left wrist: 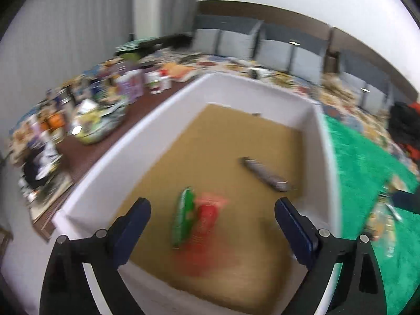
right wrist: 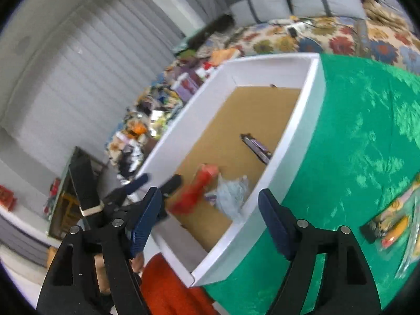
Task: Organize snacks
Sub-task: 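Carry the red snack into the box while the right gripper carries the white packet there, then open both grippers in the box and return them over the cloth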
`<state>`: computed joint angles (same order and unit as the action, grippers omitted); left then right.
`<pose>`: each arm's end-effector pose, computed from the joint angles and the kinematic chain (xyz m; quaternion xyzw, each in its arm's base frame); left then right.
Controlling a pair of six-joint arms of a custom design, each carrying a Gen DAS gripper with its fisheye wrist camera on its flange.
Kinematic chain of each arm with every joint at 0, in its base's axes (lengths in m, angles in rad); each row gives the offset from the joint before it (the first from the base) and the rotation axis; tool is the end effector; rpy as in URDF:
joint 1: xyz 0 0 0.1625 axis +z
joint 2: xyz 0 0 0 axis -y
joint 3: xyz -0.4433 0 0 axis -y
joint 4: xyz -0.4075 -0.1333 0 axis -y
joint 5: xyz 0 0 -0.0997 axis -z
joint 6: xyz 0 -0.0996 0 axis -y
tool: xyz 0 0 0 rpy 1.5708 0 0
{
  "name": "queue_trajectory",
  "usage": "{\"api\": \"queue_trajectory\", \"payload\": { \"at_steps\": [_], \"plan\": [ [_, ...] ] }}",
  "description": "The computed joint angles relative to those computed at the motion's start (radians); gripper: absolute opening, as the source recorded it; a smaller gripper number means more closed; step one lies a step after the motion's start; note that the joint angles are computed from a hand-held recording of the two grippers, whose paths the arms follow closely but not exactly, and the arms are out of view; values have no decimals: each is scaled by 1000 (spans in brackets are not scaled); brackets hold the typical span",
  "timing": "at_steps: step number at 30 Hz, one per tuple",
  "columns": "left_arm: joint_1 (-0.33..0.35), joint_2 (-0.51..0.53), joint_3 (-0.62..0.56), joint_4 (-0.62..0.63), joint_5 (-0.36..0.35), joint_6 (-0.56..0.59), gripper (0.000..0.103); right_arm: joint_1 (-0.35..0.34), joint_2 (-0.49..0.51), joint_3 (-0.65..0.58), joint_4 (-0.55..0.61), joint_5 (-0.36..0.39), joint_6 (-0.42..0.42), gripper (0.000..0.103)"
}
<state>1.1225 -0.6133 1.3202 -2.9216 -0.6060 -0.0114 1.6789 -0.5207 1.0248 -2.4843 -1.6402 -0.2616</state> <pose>-0.1468 -0.8017 0.1675 0.0388 0.8522 -0.3732 0.3646 0.2198 -0.8536 0.1347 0.1729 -0.9632 0.2000 0.0494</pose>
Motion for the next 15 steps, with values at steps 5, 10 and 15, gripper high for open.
{"api": "queue_trajectory", "payload": {
  "at_steps": [5,10,15],
  "plan": [
    [-19,-27,91,-111,-19,-6,96,-36,-92,213,-275,-158,-107,79],
    [-92,-18,141,-174,-142,23,96,-134,-165,399,-626,-437,-277,79],
    [-164,64,110,-161,-298,58,103,-259,-259,527,-839,-591,-330,79]
  ]
}}
